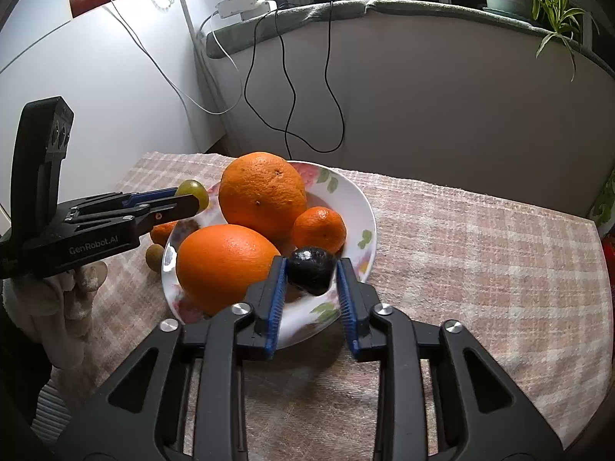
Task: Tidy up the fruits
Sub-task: 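Carry the plum and green fruit onto the plate with both grippers and release, then move both open grippers toward the last tangerine and kiwi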
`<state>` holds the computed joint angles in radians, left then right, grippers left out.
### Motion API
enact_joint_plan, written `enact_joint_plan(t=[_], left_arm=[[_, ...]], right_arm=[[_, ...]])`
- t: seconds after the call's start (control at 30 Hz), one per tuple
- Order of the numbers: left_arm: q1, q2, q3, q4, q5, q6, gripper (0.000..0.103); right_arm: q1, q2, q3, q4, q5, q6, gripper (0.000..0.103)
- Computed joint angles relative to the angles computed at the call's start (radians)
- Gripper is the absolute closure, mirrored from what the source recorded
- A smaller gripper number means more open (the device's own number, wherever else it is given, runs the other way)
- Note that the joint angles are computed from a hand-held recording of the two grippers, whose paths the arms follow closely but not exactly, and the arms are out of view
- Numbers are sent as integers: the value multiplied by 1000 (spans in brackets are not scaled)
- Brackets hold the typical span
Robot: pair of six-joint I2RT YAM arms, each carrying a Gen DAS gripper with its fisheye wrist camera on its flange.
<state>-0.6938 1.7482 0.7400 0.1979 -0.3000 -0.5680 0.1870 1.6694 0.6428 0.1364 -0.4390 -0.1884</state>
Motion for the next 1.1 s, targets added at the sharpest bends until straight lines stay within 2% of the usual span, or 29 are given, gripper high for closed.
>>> enact_joint_plan(t=[0.07, 0.17, 0.23, 0.3, 0.37, 0.83, 1.1], left_arm=[[-1, -7, -5, 8, -3, 0, 62], [-1, -10, -3, 3, -4, 1, 61], [1, -12, -5, 3, -3, 1, 59], [2, -19, -12, 3, -4, -1, 59], [1, -26, -17, 3, -8, -4, 59], [45, -190, -142, -5, -11, -23, 59], [81, -289, -224, -14, -3, -32, 59]], right_arm=[[1, -15, -17, 22, 5, 6, 39], [0, -29, -26, 30, -3, 4, 38], [2, -39, -30, 30, 2, -1, 34], [3, -45, -35, 34, 5, -2, 25], [2, -55, -43, 43, 5, 3, 22], [29, -168, -93, 25, -3, 29, 22], [110, -270, -129, -3, 5, 46, 22]])
